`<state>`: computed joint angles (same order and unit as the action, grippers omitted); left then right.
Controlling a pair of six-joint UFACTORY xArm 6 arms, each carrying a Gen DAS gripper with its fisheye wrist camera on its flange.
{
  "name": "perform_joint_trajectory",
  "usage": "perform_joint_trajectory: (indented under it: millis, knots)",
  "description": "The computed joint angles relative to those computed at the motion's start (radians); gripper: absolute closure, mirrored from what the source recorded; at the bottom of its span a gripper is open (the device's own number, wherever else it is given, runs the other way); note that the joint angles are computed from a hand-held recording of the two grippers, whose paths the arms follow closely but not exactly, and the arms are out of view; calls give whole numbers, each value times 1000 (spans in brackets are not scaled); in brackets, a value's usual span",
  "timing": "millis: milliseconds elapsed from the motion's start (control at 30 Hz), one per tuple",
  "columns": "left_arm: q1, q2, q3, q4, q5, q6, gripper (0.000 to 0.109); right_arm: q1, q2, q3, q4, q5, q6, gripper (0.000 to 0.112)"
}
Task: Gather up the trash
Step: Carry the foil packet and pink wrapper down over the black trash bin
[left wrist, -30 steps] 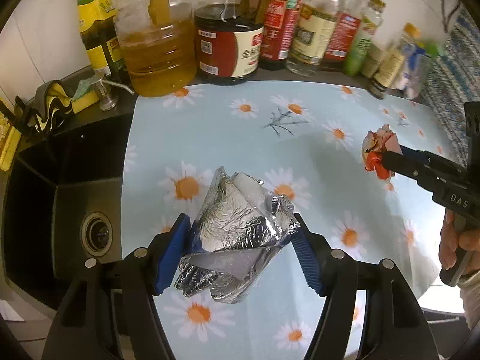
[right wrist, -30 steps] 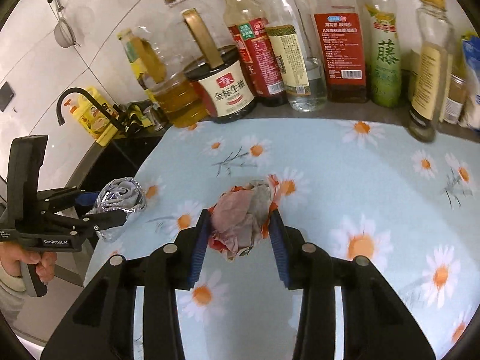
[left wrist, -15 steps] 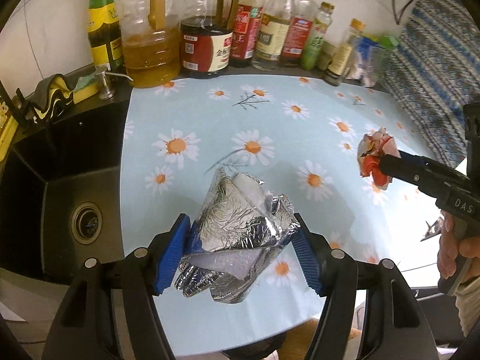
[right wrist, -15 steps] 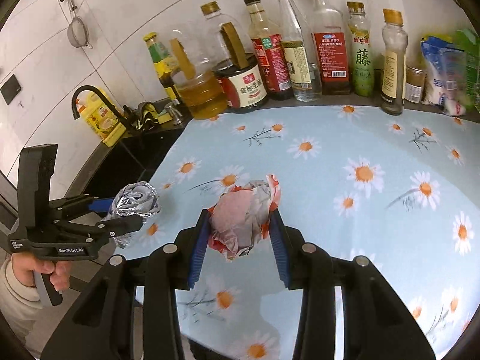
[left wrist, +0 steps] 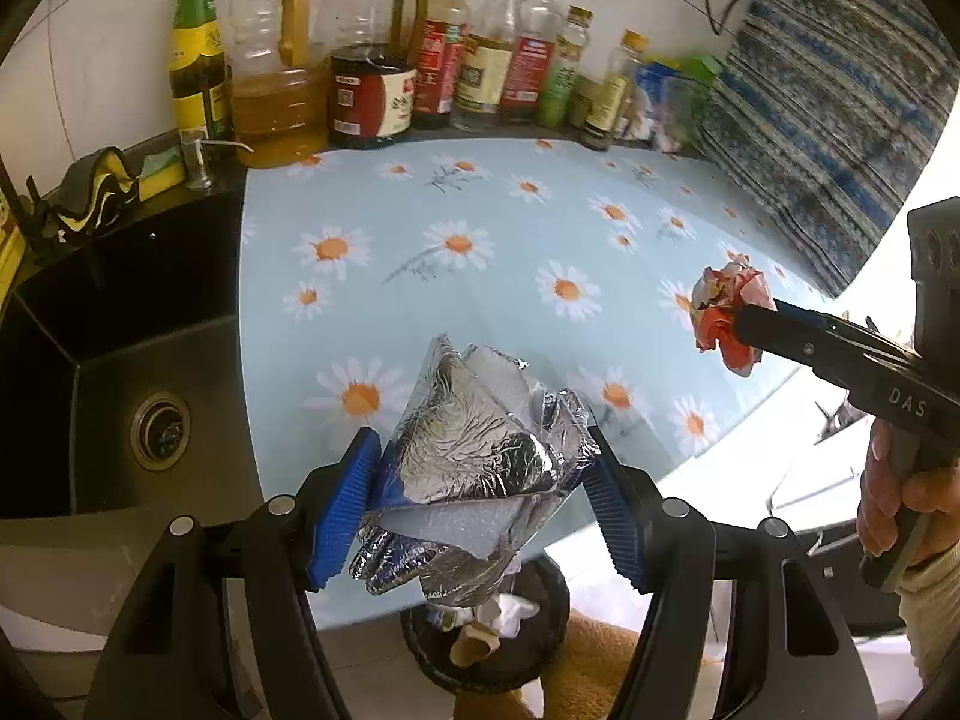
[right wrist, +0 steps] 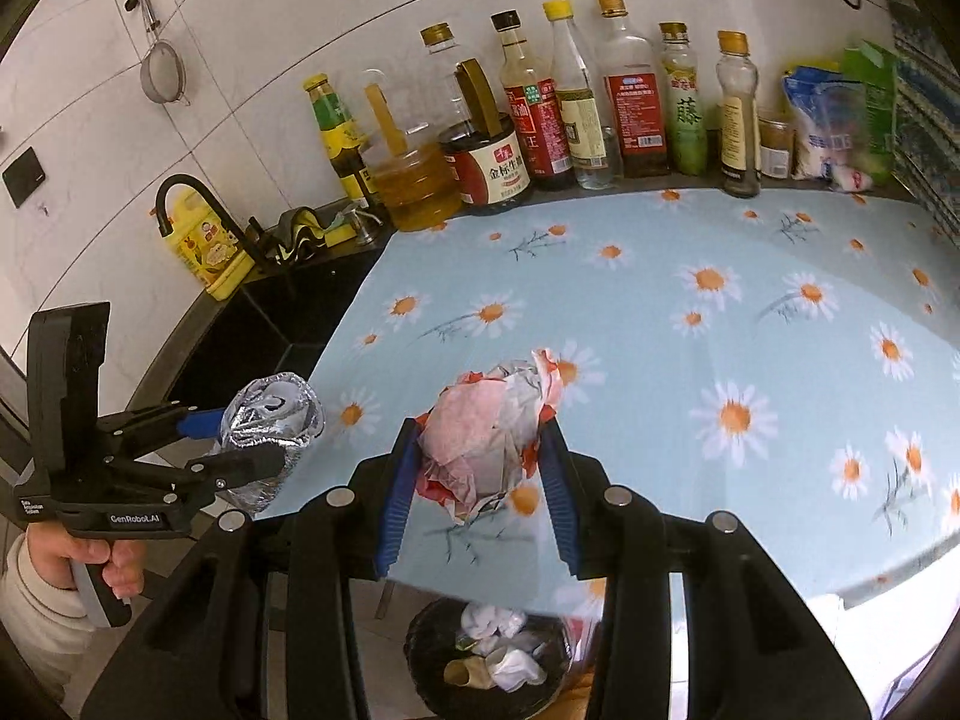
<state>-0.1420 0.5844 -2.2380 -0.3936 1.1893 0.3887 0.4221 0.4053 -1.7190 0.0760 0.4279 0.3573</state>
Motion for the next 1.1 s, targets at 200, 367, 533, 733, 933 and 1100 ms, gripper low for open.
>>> perform_joint_trajectory:
  millis: [200,367,533,733,933,1100]
  knots:
    - [7,-147,228,-34,-71,97,44,41,-68,105,-134,-34,174,72]
    - [21,-248,387,-80,-97,155,44,76,-95,155,-198,-42,267,72]
    - [31,-319,508,-102,-114,172,44,109,-103,197,-197,-37,290,72]
    - [37,-367,601,-122,-124,177,44,135,-103,232,-164,-22,276,72]
    - [34,-406,691,-124,-130,179,44,150,-97,260,-97,-8,226,71]
    - [32,-411,735,-108,-122,161,44,157,-87,281,-33,12,197,71]
